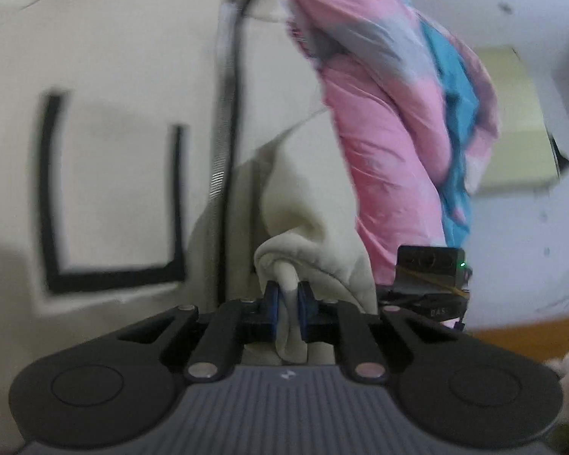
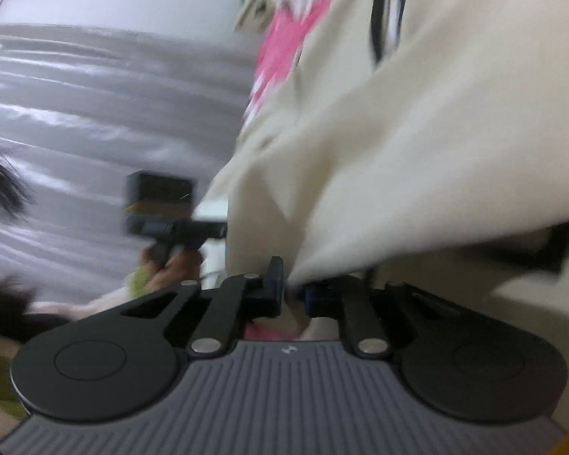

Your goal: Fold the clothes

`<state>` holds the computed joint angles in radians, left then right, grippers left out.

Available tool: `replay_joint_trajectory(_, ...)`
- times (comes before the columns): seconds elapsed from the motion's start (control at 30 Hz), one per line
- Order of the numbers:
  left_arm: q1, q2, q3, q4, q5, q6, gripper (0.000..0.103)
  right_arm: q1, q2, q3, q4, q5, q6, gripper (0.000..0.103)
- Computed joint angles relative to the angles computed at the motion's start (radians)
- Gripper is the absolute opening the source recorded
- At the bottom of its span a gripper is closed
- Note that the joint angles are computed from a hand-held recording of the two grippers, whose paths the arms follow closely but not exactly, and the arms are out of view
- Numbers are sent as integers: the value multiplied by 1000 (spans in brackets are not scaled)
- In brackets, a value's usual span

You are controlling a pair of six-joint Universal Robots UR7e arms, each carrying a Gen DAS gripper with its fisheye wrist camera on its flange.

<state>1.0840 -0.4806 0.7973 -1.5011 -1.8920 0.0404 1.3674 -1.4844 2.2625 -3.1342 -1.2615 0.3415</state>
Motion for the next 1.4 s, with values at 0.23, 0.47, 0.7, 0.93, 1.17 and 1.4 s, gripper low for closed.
replay_joint_trajectory(0.23, -26, -83, 162, -128, 318, 61, 16, 16, 84, -35, 127, -224, 70, 10)
replay_joint_trajectory(0.47, -76, -190, 268, -341, 382, 276, 23, 223, -38, -36, 229, -542, -282, 19)
replay_joint_trajectory(0.7, -136, -226, 417, -373, 342, 536, 42, 281, 192, -39, -247, -620, -503, 21)
replay_joint_trajectory(0.93, -187, -171, 342, -306, 503, 567, 41, 307, 231, -44, -238, -766, -567, 26)
replay_joint_trajectory(1.17, -265, 100, -80, -171, 442, 667, 53, 303, 40, 64, -515, -990, -385, 40)
replay_joint_trajectory(1.4, -287, 428, -480, -136, 246, 498, 50, -24, -96, 148, -539, -621, -3, 47)
